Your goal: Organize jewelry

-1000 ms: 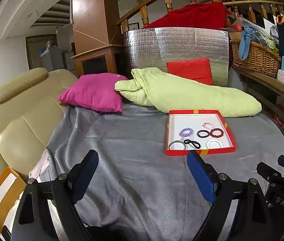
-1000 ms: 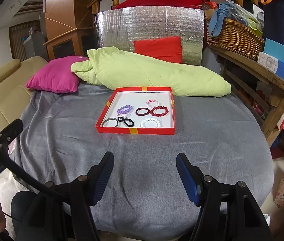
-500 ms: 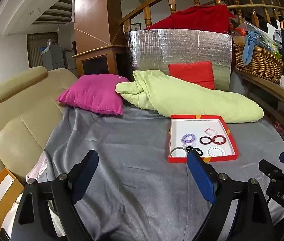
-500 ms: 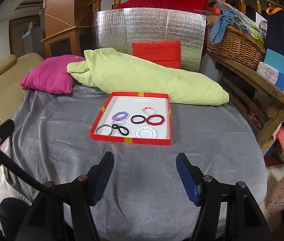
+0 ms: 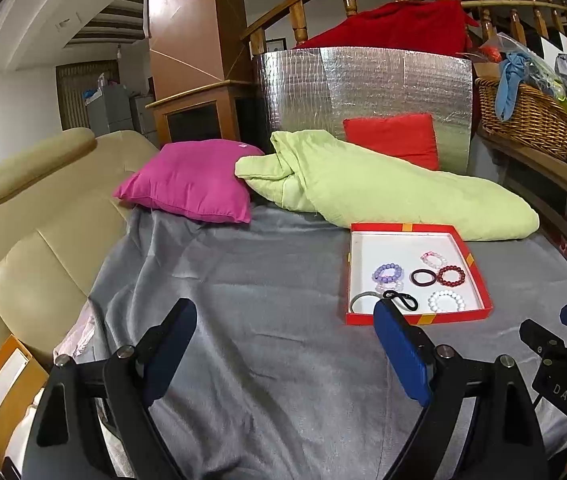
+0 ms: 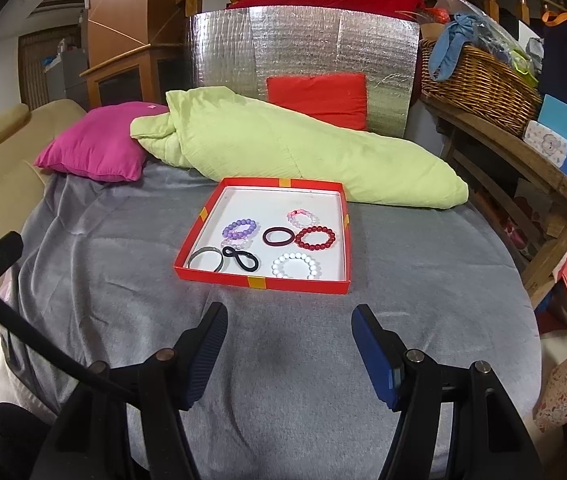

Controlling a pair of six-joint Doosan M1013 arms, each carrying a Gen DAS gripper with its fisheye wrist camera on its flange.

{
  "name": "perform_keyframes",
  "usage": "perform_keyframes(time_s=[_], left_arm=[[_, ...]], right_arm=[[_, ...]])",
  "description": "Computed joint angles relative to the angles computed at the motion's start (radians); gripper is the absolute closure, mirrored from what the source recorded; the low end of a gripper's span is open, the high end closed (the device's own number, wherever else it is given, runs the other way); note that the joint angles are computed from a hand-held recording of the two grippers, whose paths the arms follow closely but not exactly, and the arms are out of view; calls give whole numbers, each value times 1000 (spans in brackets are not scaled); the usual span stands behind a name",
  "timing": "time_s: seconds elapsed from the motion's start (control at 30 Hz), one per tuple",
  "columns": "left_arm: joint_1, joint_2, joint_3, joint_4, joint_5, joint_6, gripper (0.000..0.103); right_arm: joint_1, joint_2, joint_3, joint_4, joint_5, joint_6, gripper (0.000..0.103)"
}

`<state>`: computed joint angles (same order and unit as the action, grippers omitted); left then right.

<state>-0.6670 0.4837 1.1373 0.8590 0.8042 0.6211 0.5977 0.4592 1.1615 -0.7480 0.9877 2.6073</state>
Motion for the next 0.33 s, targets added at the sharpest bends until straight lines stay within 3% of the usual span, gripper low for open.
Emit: perform_keyframes(time_s=[0.1, 0.2, 0.33], left_arm=[[2, 14, -15, -23, -2, 22, 13], [13, 32, -28, -91, -51, 68, 13], [44, 116, -92, -298, -93, 175, 13]], right_arm=[[-11, -7, 18, 9, -19, 3, 35], [-32, -22, 63, -38, -59, 53, 35], [-96, -41, 158, -154, -85, 196, 27]])
